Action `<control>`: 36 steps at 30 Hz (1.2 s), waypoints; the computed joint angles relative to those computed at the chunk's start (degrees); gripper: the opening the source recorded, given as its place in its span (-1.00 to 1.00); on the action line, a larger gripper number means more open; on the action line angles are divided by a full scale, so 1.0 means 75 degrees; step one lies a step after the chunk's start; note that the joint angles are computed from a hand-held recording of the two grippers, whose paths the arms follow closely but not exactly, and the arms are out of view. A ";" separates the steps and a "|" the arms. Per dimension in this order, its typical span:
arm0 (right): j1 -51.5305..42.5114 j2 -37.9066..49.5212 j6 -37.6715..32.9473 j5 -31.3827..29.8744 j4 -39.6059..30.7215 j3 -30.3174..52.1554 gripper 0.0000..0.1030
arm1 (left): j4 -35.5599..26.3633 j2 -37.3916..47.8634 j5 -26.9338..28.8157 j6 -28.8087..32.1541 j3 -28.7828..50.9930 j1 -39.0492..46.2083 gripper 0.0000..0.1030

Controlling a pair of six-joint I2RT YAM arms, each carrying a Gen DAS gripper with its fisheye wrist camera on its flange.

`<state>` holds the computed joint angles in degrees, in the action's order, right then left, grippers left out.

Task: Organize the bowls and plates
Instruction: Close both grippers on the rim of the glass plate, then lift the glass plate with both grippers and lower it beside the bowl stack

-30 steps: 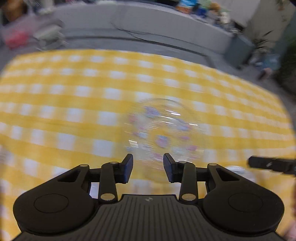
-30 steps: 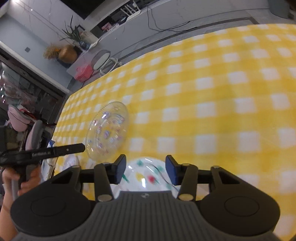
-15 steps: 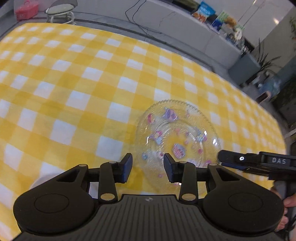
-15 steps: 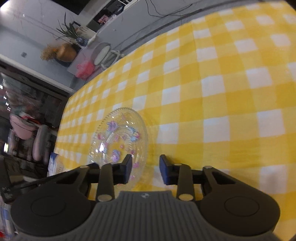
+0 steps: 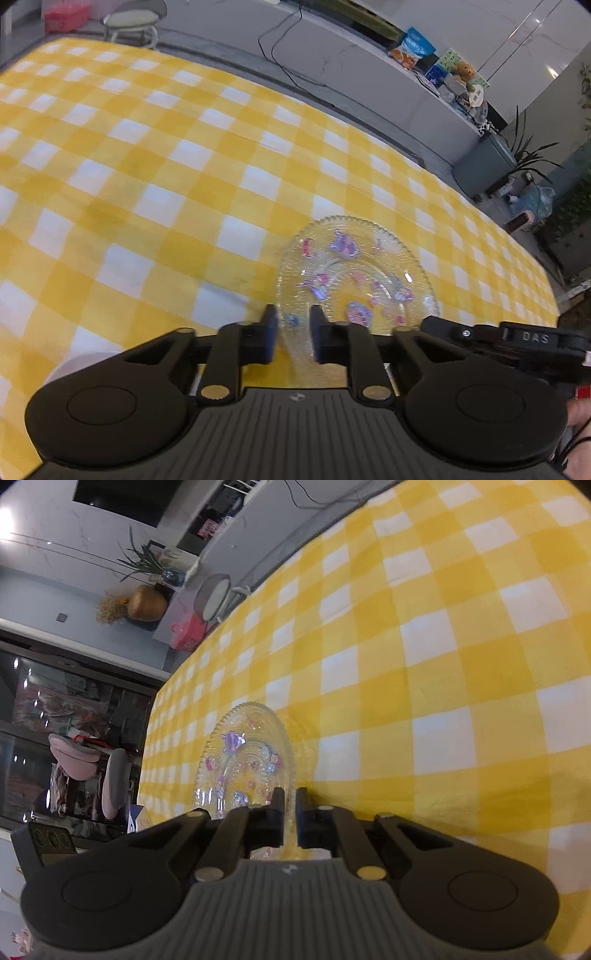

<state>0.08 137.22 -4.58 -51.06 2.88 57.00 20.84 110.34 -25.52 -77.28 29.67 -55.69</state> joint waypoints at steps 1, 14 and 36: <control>-0.0018 -0.0021 -0.0147 -0.0001 0.0231 -0.0134 -0.92 | -0.0003 0.0008 -0.0099 0.0074 -0.0004 -0.0076 -0.68; -0.1134 -0.0275 -0.1414 -0.1330 -0.0020 -0.0755 -0.87 | 0.0802 -0.1060 -0.0208 0.0027 -0.0675 -0.0312 -0.81; -0.8016 -0.1746 -1.1237 0.1139 -1.0865 0.0564 -0.84 | -0.5236 -0.0095 -0.0170 -0.2113 0.4888 -0.3630 -0.70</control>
<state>-60.05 124.12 -88.86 -42.51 -78.61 61.23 -18.43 109.62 -26.80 -93.13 66.33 -82.91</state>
